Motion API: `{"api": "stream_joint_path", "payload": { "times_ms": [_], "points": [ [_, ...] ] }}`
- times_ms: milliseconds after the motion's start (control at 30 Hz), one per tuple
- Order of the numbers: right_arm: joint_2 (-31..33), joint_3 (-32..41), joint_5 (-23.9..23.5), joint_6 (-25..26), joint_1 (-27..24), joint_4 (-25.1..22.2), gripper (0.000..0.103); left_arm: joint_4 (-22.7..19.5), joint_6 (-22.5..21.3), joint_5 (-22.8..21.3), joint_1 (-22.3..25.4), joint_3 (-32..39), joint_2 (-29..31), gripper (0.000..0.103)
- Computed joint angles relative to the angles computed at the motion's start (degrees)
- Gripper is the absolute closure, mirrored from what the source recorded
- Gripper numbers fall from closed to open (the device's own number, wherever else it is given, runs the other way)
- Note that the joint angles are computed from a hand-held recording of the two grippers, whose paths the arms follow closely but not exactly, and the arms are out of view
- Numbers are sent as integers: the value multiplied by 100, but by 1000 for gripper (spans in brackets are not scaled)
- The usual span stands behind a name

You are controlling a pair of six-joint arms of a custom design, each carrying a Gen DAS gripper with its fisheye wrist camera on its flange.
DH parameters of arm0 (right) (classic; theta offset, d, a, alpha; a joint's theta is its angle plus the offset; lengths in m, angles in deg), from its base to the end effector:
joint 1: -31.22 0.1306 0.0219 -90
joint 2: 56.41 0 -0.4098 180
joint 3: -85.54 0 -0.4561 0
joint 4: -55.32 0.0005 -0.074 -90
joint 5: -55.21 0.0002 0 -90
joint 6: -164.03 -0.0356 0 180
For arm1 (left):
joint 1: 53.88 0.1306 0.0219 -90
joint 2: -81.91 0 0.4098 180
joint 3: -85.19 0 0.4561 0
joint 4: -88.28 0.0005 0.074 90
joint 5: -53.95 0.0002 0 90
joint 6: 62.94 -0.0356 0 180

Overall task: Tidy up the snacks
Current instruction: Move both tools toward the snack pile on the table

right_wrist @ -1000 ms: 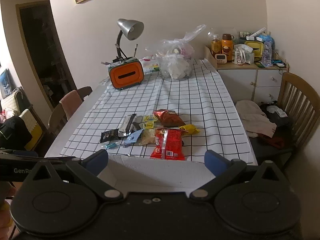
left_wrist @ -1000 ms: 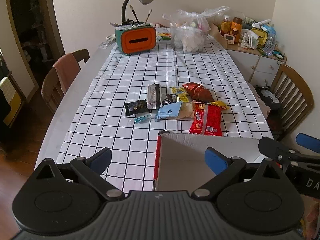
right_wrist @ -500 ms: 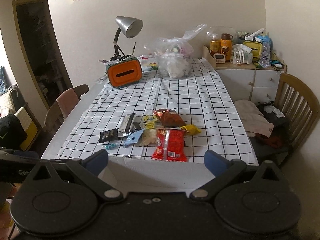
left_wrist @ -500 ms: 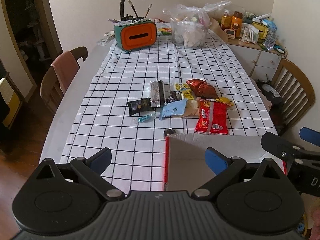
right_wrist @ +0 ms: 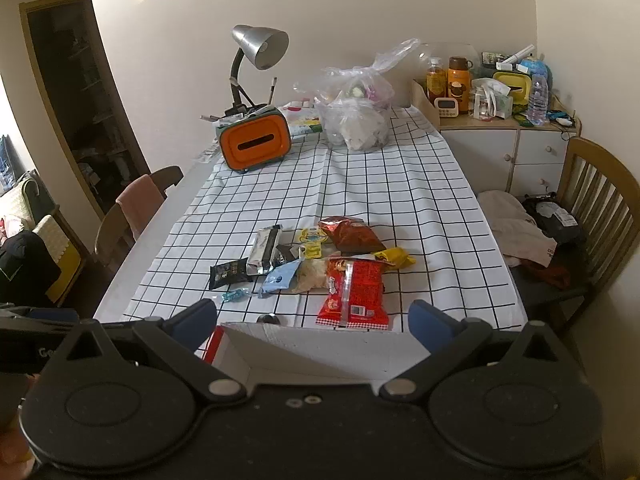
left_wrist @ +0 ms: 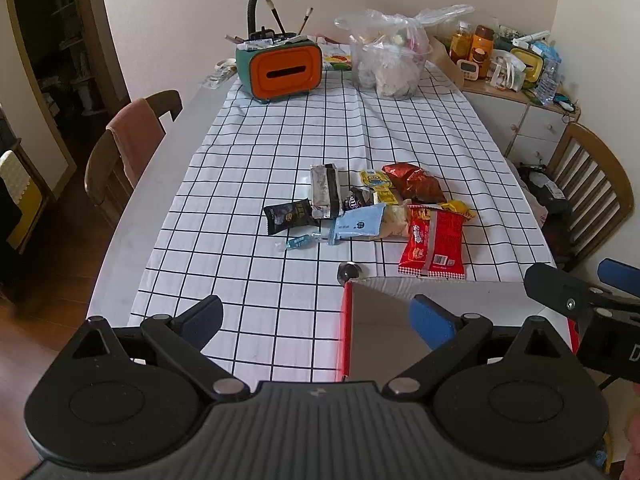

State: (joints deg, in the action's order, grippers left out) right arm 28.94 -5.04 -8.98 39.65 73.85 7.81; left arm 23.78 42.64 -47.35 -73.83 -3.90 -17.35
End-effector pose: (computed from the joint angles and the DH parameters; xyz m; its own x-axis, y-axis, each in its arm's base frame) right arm 0.3938 0.3407 0.4984 -0.6305 0.1106 -0.7683 -0.0256 0.9863 0.1629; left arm 0.4423 -0.1537 0.5270 -0.7966 0.0090 -0.6044 0.0137 0.9999 -0.0033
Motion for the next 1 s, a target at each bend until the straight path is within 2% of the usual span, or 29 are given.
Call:
{"api": "stream_joint_path", "payload": {
  "times_ms": [500,1000],
  "points": [
    [-185,-175,-71,-79,-95,-52,2,1,36,-65,-210,-9,43,3],
    [-619,-579,-163,-22,-219,-11,2,-96,359,-105,-531,33,92,3]
  ]
}}
